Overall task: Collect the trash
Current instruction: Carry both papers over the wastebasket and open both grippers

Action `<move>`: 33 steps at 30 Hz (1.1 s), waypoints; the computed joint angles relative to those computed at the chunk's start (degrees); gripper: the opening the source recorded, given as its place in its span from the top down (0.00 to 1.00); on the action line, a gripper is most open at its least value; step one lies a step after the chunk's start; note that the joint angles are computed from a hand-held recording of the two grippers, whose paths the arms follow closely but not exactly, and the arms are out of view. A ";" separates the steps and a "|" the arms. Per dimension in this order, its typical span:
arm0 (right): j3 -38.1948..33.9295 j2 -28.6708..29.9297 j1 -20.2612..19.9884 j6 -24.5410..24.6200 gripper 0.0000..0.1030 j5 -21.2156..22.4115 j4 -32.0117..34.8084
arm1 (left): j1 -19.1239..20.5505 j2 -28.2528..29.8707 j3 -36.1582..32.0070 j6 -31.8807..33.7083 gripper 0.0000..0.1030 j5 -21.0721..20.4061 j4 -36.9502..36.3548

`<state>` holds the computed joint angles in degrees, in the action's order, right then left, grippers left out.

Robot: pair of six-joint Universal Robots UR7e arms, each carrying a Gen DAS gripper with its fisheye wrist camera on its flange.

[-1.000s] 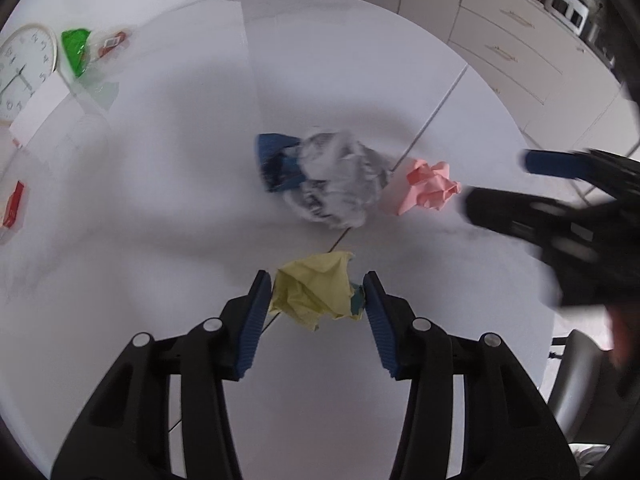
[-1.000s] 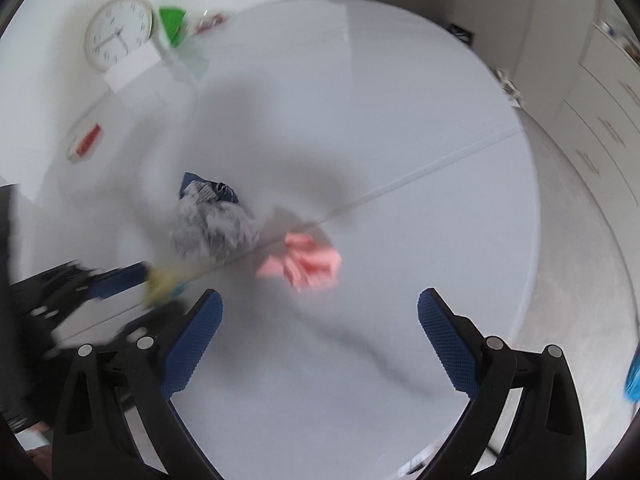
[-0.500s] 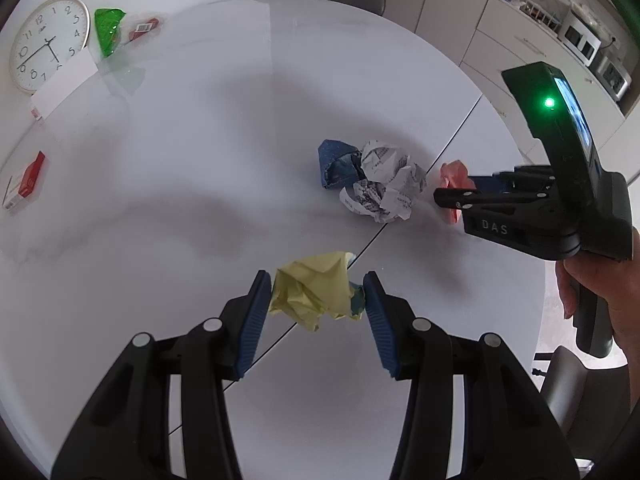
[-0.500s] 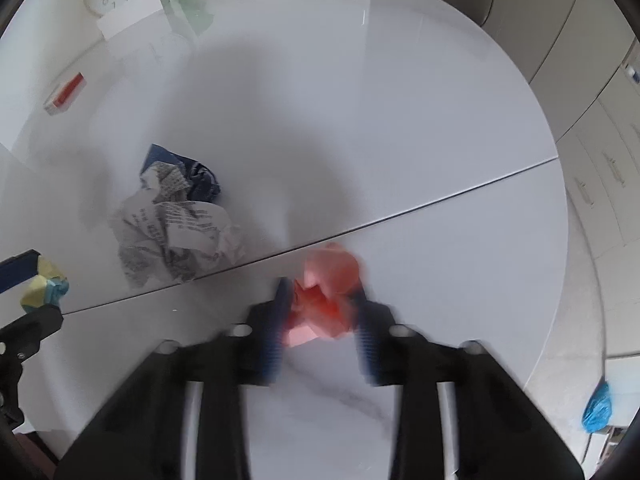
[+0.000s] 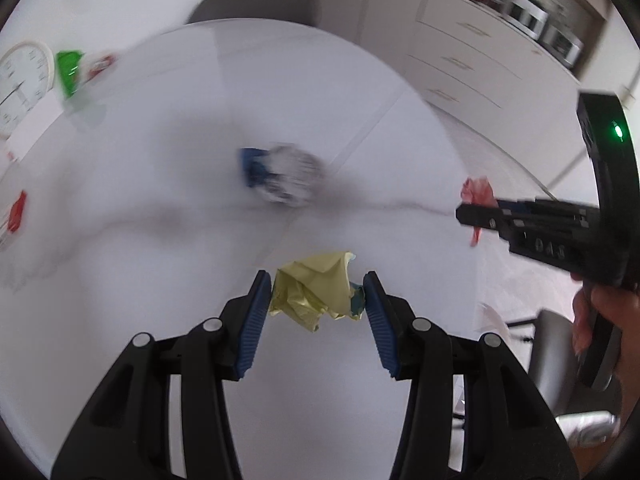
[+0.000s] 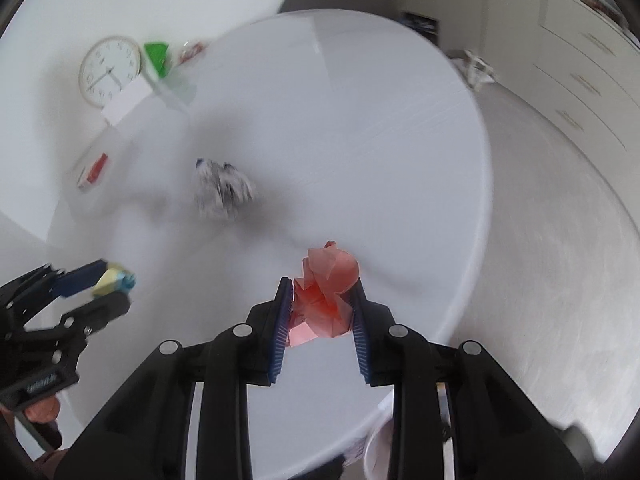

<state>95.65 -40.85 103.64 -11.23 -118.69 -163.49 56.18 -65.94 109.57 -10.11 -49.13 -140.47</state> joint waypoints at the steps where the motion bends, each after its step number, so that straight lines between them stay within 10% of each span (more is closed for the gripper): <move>1: 3.14 -2.02 -0.09 0.88 0.72 -0.21 -1.60 | -0.56 -0.16 0.48 0.28 0.54 -0.99 -0.03; 11: 28.44 -17.08 -4.97 10.33 0.67 -7.57 -11.94 | -6.62 1.00 4.49 4.83 0.54 -9.67 -0.67; 15: 31.46 -18.25 -7.90 12.92 0.26 -8.52 -13.06 | -8.54 3.02 4.58 5.58 0.54 -12.13 0.04; 20: 33.87 -19.98 -7.85 14.42 0.13 -12.17 -16.54 | -11.00 5.66 4.81 6.62 0.54 -13.65 0.21; 30: 38.88 -27.99 -8.47 12.04 0.06 -18.15 -17.01 | -14.49 12.58 2.86 7.45 0.53 -19.07 -0.20; 33: 40.31 -29.69 -8.77 11.70 0.05 -19.17 -17.99 | -14.65 14.35 1.43 6.21 0.37 -20.16 1.36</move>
<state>135.97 -70.54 94.87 0.47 -137.86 -181.48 41.53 -51.59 111.01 -3.91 -69.29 -139.11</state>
